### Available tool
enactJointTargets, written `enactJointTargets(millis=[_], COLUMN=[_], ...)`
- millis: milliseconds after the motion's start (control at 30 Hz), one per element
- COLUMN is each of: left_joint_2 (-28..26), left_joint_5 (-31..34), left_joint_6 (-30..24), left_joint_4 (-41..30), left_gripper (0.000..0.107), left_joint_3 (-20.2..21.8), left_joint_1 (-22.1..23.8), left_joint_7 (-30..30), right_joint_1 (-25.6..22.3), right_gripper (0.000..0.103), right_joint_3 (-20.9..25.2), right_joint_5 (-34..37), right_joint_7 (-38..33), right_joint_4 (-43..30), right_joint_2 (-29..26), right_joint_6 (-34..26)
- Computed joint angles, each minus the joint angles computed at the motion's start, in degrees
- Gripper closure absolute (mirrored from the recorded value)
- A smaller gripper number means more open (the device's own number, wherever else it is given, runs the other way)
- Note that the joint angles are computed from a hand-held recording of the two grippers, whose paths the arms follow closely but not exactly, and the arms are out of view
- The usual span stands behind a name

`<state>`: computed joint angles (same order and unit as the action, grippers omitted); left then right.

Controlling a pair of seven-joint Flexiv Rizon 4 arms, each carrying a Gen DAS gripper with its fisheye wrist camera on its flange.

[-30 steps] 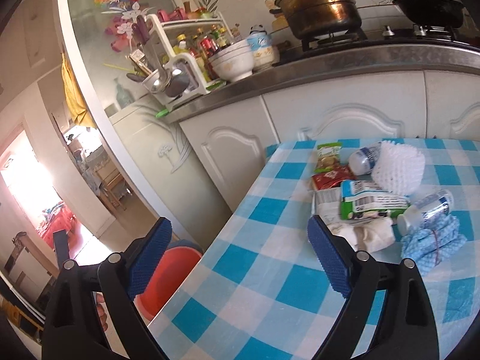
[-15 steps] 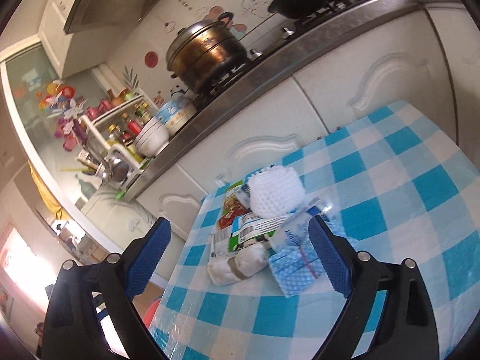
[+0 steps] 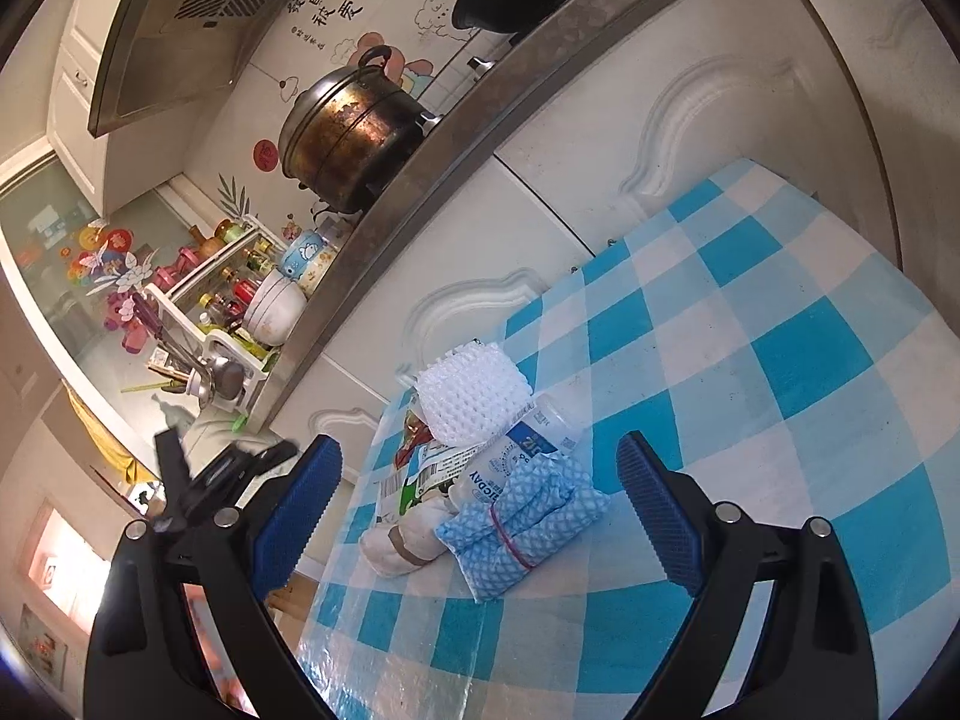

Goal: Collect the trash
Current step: 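Grasp the green Green Peas snack packet with the left tool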

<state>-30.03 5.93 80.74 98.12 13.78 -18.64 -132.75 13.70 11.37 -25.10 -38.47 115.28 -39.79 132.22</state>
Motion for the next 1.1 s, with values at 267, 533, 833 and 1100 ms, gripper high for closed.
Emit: enactJointTargets(millis=[267, 533, 833, 1100], left_joint_2=[-14.47, -19.84, -18.55, -12.97], left_joint_5=[-2.91, -1.66, 1.84, 0.89], left_joint_6=[-16.05, -25.33, -25.49, -18.49], left_joint_4=[-23.08, -31.91, -30.63, -19.52], left_gripper=[0.008, 0.034, 0.063, 0.067], left_joint_3=[-3.37, -4.59, -6.32, -9.09], left_joint_1=[4.3, 5.93, 5.32, 4.1], left_joint_7=[8.09, 9.86, 14.06, 21.86], right_joint_1=[-2.98, -5.03, -3.91, -3.58], right_gripper=[0.011, 0.011, 0.011, 0.011], right_joint_3=[0.98, 1.12, -0.16, -0.24], right_joint_5=[-4.01, -8.5, -7.9, -6.81], right_joint_7=[1.83, 6.14, 5.61, 4.11], right_joint_4=[-0.54, -1.72, -1.65, -1.7], right_joint_2=[-1.64, -3.78, -3.52, -3.09], right_joint_6=[0.58, 0.64, -0.51, -2.8])
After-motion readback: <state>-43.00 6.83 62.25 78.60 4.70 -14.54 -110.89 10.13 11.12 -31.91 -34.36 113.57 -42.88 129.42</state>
